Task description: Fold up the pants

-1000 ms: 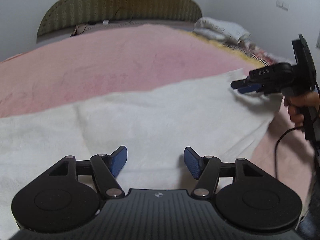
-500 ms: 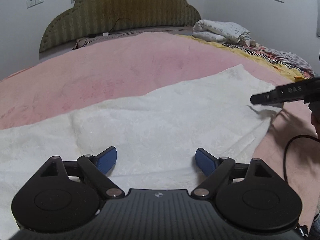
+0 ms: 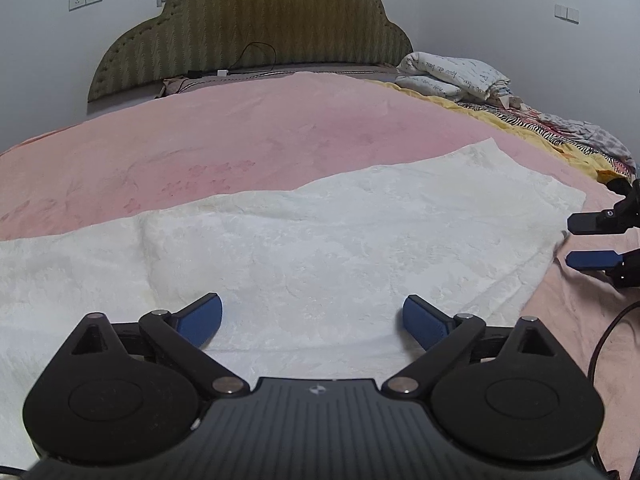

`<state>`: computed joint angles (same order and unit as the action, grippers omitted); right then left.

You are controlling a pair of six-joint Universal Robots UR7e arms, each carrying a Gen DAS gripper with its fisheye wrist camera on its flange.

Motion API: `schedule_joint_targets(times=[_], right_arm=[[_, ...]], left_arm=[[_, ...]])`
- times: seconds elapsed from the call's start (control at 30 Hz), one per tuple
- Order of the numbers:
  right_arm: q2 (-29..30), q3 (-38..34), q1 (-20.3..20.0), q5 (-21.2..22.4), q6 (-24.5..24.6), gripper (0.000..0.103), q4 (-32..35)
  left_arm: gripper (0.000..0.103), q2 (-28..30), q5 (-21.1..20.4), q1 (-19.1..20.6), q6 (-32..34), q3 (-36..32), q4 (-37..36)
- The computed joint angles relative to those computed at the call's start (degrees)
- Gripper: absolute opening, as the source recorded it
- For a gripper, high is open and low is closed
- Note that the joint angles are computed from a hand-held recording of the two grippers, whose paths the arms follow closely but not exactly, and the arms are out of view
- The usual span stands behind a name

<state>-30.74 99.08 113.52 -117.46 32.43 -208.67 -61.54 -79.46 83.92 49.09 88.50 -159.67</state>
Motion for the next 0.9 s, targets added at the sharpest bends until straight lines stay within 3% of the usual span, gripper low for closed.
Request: schedule_joint_targets(times=[0.13, 0.4, 0.57, 0.63, 0.7, 0.77, 0.8, 0.9], right_arm=[[2.17, -2.58, -1.30, 2.57, -1.57, 0.049, -2.98], [8.40, -11.79, -3.68, 1.04, -4.85, 0.047, -11.74], [10.08, -14.65, -4.75, 1.18, 1.63, 0.048, -15.04], [9.98, -13.68, -5.09, 4.50, 3.24, 0.049, -18.24], [9.31, -11.65, -6.10, 13.02, 0.26, 0.051, -22.45], [8.02, -9.91, -5.93, 16.45, -3.58, 0.061, -23.72], [7.39, -9.30, -5.36, 14.81, -4.53, 0.068, -23.32], [4.82, -7.93, -3.59, 5.32, -2.27, 0.070, -14.64]], left_arm=[[0.102, 0.06, 0.53, -0.17, 0.11, 0.25, -0.51], [0.103, 0.18, 0.88, -0.13, -0.39, -0.20, 0.27], [0.103, 0.18, 0.75, -0.06, -0.59, -0.39, 0.58], [0.103, 0.20, 0.81, -0.07, -0.59, -0.40, 0.60], [0.103, 0.20, 0.97, -0.12, -0.44, -0.30, 0.44], [0.103, 0.20, 1.09, -0.15, -0.36, -0.24, 0.36], [0.103, 0.19, 1.14, -0.16, -0.32, -0.18, 0.30], [0.103, 0.22, 1.17, -0.16, -0.29, -0.25, 0.35]])
